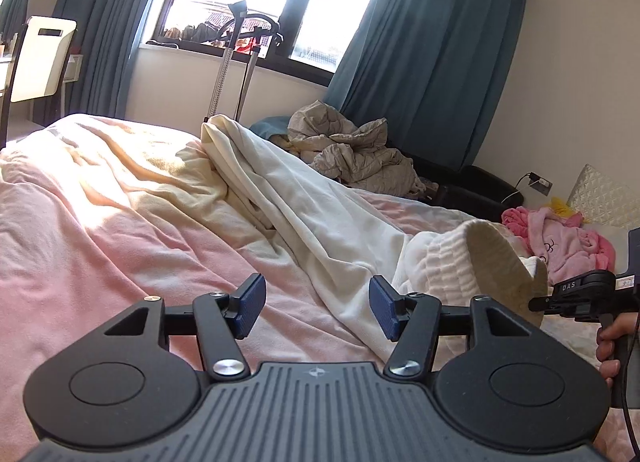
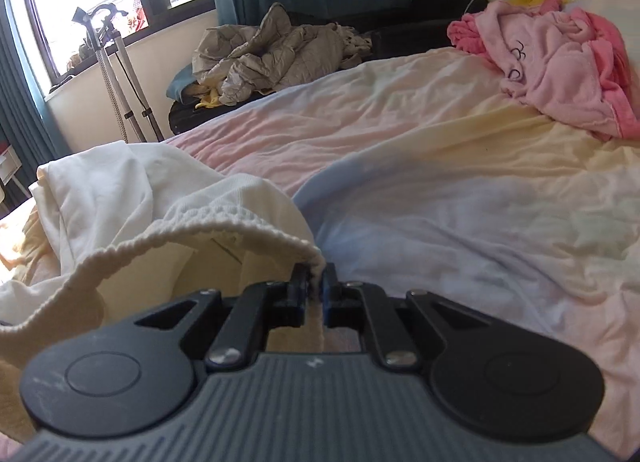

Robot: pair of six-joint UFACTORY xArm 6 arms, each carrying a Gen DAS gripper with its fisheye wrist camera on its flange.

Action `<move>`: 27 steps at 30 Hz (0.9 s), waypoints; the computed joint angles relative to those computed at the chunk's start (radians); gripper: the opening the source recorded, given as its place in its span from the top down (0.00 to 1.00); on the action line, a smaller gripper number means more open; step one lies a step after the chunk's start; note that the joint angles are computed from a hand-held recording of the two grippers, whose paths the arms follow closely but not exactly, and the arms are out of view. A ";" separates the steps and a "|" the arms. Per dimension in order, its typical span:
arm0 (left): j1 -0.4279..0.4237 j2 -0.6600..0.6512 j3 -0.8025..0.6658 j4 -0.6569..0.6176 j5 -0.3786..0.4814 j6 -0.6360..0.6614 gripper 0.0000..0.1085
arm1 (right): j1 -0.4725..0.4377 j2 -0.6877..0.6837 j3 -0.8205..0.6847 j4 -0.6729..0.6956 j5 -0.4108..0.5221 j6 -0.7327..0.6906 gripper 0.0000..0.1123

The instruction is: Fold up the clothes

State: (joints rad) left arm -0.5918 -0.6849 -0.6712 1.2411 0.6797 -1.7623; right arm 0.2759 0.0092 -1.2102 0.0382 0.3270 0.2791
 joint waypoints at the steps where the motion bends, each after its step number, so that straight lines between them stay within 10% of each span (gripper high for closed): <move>1: -0.008 0.000 -0.001 0.007 0.000 -0.005 0.43 | -0.004 -0.007 0.017 0.041 0.004 -0.019 0.92; 9: -0.054 0.054 -0.035 0.062 -0.133 0.001 0.27 | 0.006 0.011 0.046 0.219 -0.073 -0.158 0.86; 15: -0.073 0.178 -0.137 0.090 -0.247 0.126 0.20 | 0.024 0.018 0.032 0.679 -0.104 -0.505 0.85; 24: -0.115 0.463 -0.370 -0.091 -0.015 0.402 0.23 | 0.025 0.019 0.008 0.811 -0.089 -0.602 0.85; 27: -0.097 0.523 -0.434 -0.082 0.048 0.353 0.49 | 0.024 0.026 0.010 0.769 -0.100 -0.583 0.85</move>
State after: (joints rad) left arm -0.6891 -0.1622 -1.1055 1.1593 0.7275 -1.4093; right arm 0.2995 0.0348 -1.2002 0.8076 0.2273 -0.3041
